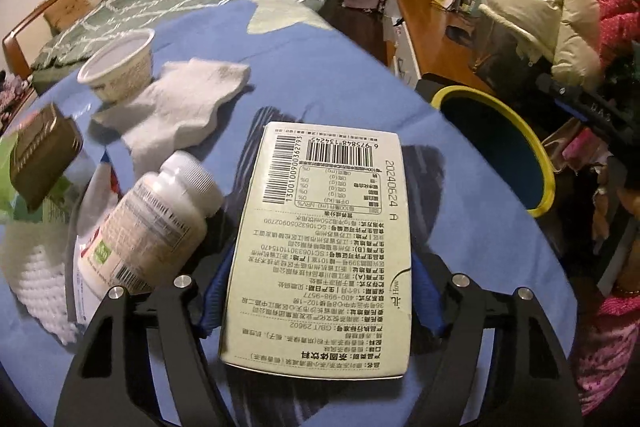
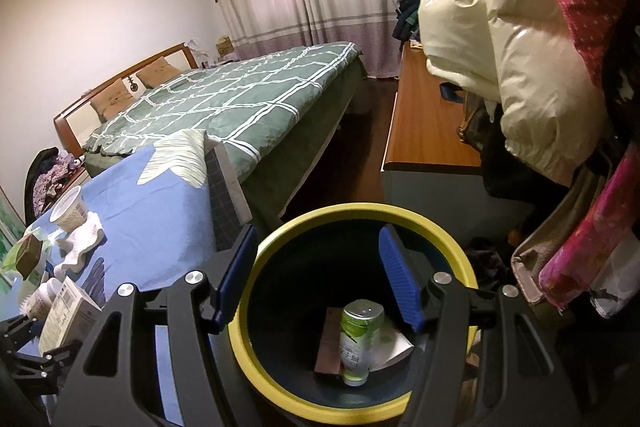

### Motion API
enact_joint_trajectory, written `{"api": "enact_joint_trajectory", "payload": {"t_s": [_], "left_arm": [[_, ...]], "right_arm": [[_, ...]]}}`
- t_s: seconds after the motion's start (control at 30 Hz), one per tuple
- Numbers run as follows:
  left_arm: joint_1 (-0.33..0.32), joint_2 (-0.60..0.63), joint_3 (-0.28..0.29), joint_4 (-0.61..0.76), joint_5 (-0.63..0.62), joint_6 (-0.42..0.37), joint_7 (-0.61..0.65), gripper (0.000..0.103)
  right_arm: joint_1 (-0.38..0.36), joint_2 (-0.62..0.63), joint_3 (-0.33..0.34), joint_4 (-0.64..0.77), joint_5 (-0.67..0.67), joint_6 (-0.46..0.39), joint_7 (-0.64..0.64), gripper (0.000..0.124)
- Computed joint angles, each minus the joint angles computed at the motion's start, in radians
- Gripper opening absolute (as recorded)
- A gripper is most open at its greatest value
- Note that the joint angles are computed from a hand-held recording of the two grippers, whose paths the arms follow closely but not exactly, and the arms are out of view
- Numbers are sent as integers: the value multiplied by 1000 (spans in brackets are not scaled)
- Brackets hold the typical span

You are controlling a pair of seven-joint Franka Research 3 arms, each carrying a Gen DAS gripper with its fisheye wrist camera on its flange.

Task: Collect trash
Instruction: 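Carry the barcode box over the yellow bin and open the left tool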

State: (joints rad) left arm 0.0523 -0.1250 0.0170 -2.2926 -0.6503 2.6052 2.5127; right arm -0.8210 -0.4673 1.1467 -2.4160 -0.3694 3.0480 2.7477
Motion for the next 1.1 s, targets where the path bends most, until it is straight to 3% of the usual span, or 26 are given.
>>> {"api": "enact_joint_trajectory", "payload": {"t_s": [0.23, 0.67, 0.9, 1.0, 1.1], "left_arm": [[-46, -3, -23, 46, -50, -4, 38, 73], [-131, 123, -139, 216, -19, -48, -51, 73], [-154, 207, -209, 272, 37, 17, -129, 73], [-154, 220, -229, 280, 38, 68, -158, 89], [-135, 180, -235, 262, -39, 66, -110, 90]], "right_arm": [[92, -49, -93, -60, 3, -29, 19, 60], [276, -139, -301, -183, -46, -64, 75, 61], [325, -171, -361, -220, -55, -89, 88, 65], [343, -172, -378, -225, -62, -103, 96, 65], [360, -167, -390, -222, -75, -112, 102, 66]]}}
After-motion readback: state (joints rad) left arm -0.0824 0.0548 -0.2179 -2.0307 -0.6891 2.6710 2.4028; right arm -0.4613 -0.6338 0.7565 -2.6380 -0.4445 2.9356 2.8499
